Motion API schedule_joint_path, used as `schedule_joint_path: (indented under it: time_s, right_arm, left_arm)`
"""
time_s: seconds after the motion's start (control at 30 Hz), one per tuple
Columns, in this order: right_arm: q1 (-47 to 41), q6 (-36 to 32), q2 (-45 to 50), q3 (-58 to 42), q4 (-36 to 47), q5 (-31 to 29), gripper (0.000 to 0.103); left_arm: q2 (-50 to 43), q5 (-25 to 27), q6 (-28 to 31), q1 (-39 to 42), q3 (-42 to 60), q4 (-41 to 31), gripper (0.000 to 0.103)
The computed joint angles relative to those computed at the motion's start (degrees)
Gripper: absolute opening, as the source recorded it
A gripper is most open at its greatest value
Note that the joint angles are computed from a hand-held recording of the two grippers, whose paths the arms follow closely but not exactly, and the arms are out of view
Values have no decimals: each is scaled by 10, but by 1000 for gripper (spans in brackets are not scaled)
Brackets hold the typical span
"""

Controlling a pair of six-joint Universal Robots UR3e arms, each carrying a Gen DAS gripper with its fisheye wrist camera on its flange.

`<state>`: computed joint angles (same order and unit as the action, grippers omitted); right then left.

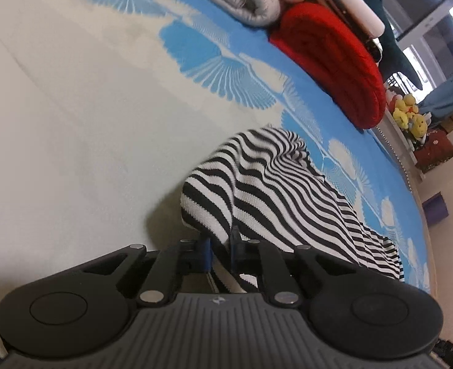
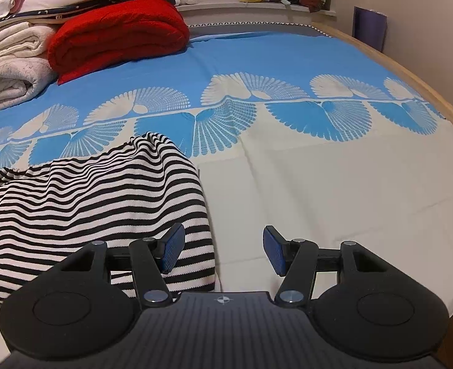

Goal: Fold small clothes

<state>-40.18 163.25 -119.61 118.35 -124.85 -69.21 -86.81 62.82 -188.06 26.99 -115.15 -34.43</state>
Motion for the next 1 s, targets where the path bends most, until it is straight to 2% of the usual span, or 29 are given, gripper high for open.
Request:
schedule_joint_path:
  time_s: [0.1,0.2,0.3,0.43,0.53,0.57,0.6,0.63,0.77,0.83,0.9,0.93,0.97,1.0]
  right_arm:
    - [-1,10,4,-4,-5,2,58]
    - [-5,23,11,-11,-7,7,58]
    - [-10,36,13,-16,-9,11,57]
    - [-12,60,21,-21,-35,-7,56]
    - [-43,73,17,-21,-42,14,47]
    - [-55,76,16,-20,-45,20,41]
    - [-66,77,14,-19,-49,26,34]
    - [-79,79,13,-18,-51,33,31]
    - [-125,80,6,-15,-52,55,30]
    - [-143,77,9,-16,-49,66,30]
    - [-159,73,13,-16,-47,77,30]
    - [-166,70,16,-17,-46,83,30]
    - [-171,66,19,-18,-43,91,30]
    - [-178,58,21,-20,-34,102,31]
  left_arm:
    - [4,63,31,-19,23,-33,11]
    - [-1,150,39,-55,69,-83,11]
    - [2,237,44,-119,108,-89,10]
    - [-27,331,34,-255,194,-60,10]
    - [-96,380,43,-390,298,-32,9]
    - [-121,389,46,-429,329,-23,7]
    - [-152,393,49,-469,365,-15,4]
    - [-181,389,54,-503,399,-10,3]
    - [-303,358,65,-617,501,11,3]
    - [-339,301,76,-642,513,14,3]
    - [-367,202,95,-641,541,-56,4]
    - [-378,170,109,-637,560,-102,5]
    - [-377,154,121,-635,558,-120,5]
    - [-361,150,126,-630,532,-108,5]
